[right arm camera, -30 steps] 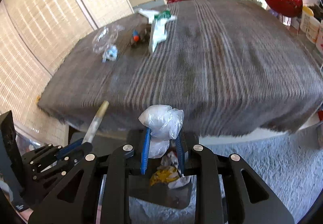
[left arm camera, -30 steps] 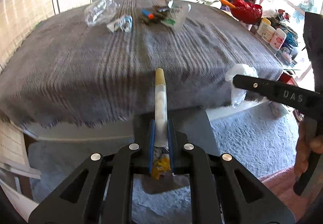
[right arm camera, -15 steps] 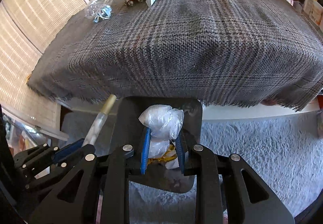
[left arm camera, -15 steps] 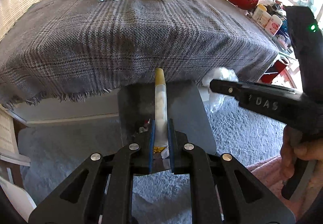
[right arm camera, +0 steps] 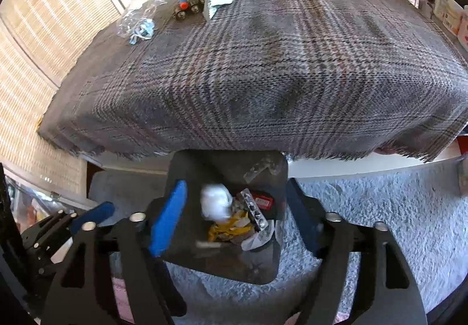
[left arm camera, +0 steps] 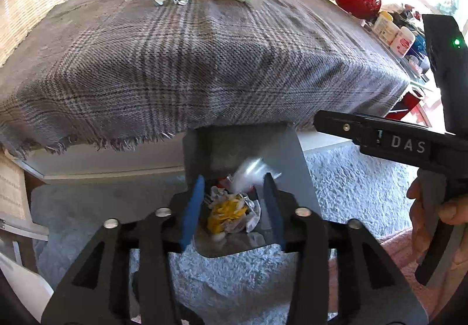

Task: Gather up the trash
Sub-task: 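Open both tools to drop the tube and bag into the bin, then grasp the white paper scrap with the left tool while the right tool grasps the green-printed medicine packet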

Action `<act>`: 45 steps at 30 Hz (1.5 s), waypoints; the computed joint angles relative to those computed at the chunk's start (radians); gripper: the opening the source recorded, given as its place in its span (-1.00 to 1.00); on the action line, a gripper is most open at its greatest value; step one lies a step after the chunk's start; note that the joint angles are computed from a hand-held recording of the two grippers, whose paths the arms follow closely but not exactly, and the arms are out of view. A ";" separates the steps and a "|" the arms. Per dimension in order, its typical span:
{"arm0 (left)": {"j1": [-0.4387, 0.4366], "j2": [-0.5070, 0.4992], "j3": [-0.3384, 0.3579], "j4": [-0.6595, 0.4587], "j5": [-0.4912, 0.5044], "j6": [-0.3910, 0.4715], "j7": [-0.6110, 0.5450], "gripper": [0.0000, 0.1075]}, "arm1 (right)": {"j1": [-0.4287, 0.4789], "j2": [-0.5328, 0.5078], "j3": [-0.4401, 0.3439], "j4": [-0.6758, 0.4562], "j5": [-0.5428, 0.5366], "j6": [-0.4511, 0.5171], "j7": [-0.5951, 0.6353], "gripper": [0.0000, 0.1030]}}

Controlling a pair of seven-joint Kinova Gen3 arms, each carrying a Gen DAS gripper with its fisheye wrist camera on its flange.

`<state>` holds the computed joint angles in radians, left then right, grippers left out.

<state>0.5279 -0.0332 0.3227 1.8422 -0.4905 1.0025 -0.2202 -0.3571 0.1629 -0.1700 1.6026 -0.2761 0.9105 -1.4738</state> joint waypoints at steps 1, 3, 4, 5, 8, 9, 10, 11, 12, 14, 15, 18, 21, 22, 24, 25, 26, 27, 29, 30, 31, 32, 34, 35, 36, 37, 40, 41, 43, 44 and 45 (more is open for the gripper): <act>0.001 0.000 0.003 -0.004 -0.008 0.013 0.007 0.06 | -0.001 -0.001 0.002 0.000 0.005 -0.002 -0.005 0.76; 0.003 -0.001 0.004 -0.011 -0.019 0.031 0.015 0.37 | 0.002 -0.007 0.005 0.002 0.007 -0.013 -0.012 0.87; 0.005 0.000 0.007 -0.017 -0.029 0.046 0.022 0.55 | 0.010 -0.008 0.006 -0.001 -0.007 -0.014 -0.002 0.87; 0.007 0.002 0.010 -0.026 -0.041 0.067 0.026 0.62 | 0.023 -0.008 0.007 -0.004 -0.030 -0.014 0.014 0.87; 0.006 -0.005 0.003 -0.039 -0.044 0.092 0.002 0.74 | 0.064 -0.004 0.013 -0.024 -0.107 -0.003 0.055 0.87; 0.000 -0.011 -0.002 -0.041 -0.039 0.093 -0.009 0.74 | 0.072 0.000 0.016 -0.038 -0.121 0.006 0.058 0.87; -0.007 -0.017 -0.007 -0.046 -0.032 0.096 -0.022 0.75 | 0.075 0.005 0.018 -0.052 -0.120 0.014 0.054 0.88; -0.016 -0.023 -0.012 -0.051 -0.026 0.099 -0.034 0.75 | 0.072 0.010 0.024 -0.078 -0.104 0.024 0.040 0.88; -0.024 -0.029 -0.014 -0.055 -0.025 0.103 -0.043 0.75 | 0.069 0.014 0.025 -0.095 -0.088 0.027 0.030 0.88; -0.041 -0.032 -0.015 -0.074 -0.032 0.122 -0.067 0.75 | 0.069 0.024 0.028 -0.138 -0.070 0.035 0.022 0.88; -0.049 -0.031 -0.016 -0.084 -0.037 0.132 -0.077 0.75 | 0.075 0.029 0.028 -0.150 -0.075 0.036 0.024 0.89; -0.077 -0.019 -0.031 -0.126 -0.042 0.164 -0.125 0.75 | 0.081 0.062 0.025 -0.218 -0.079 0.059 0.025 0.89; -0.107 -0.012 -0.056 -0.152 -0.041 0.156 -0.169 0.75 | 0.063 0.096 0.026 -0.285 -0.042 0.070 -0.001 0.89; -0.119 -0.010 -0.066 -0.160 -0.042 0.148 -0.184 0.75 | 0.055 0.110 0.025 -0.309 -0.030 0.073 -0.009 0.89; -0.136 -0.001 -0.077 -0.175 -0.055 0.141 -0.204 0.75 | 0.045 0.133 0.021 -0.346 -0.015 0.073 -0.014 0.89; -0.146 0.005 -0.084 -0.184 -0.064 0.138 -0.216 0.75 | 0.038 0.146 0.018 -0.366 -0.009 0.072 -0.018 0.89; -0.155 0.010 -0.092 -0.191 -0.067 0.132 -0.228 0.75 | 0.034 0.154 0.016 -0.376 -0.003 0.069 -0.020 0.89; -0.164 0.014 -0.101 -0.197 -0.068 0.125 -0.239 0.75 | 0.024 0.164 0.016 -0.388 0.008 0.062 -0.027 0.89; -0.180 0.023 -0.116 -0.207 -0.072 0.104 -0.259 0.74 | 0.006 0.184 0.015 -0.406 0.025 0.040 -0.043 0.86; -0.188 0.028 -0.123 -0.211 -0.075 0.092 -0.270 0.73 | 0.000 0.197 0.012 -0.418 0.027 0.034 -0.048 0.83; -0.194 0.035 -0.129 -0.214 -0.079 0.082 -0.277 0.73 | -0.003 0.213 0.008 -0.433 0.027 0.032 -0.049 0.74; -0.201 0.044 -0.136 -0.219 -0.084 0.070 -0.288 0.73 | -0.008 0.223 0.006 -0.446 0.030 0.034 -0.052 0.67; -0.213 0.061 -0.151 -0.229 -0.083 0.047 -0.312 0.72 | -0.023 0.248 0.006 -0.474 0.042 0.035 -0.059 0.57; -0.220 0.076 -0.160 -0.239 -0.083 0.033 -0.328 0.72 | -0.029 0.265 0.006 -0.496 0.047 0.040 -0.062 0.47; -0.223 0.084 -0.167 -0.244 -0.085 0.024 -0.336 0.72 | -0.030 0.282 0.002 -0.517 0.044 0.046 -0.060 0.42; -0.225 0.097 -0.174 -0.252 -0.092 0.015 -0.343 0.72 | -0.029 0.292 -0.002 -0.529 0.038 0.049 -0.059 0.31; -0.227 0.133 -0.195 -0.278 -0.098 0.001 -0.366 0.71 | -0.031 0.328 -0.009 -0.576 0.026 0.062 -0.054 0.17; -0.227 0.144 -0.203 -0.286 -0.098 -0.003 -0.373 0.70 | -0.034 0.340 -0.010 -0.595 0.025 0.070 -0.054 0.13; -0.228 0.164 -0.217 -0.301 -0.096 -0.011 -0.393 0.67 | -0.042 0.363 -0.010 -0.626 0.024 0.081 -0.056 0.10; -0.229 0.171 -0.224 -0.306 -0.091 -0.013 -0.403 0.67 | -0.048 0.377 -0.011 -0.648 0.026 0.092 -0.055 0.09; -0.229 0.180 -0.231 -0.311 -0.086 -0.015 -0.409 0.66 | -0.054 0.385 -0.009 -0.662 0.029 0.096 -0.055 0.02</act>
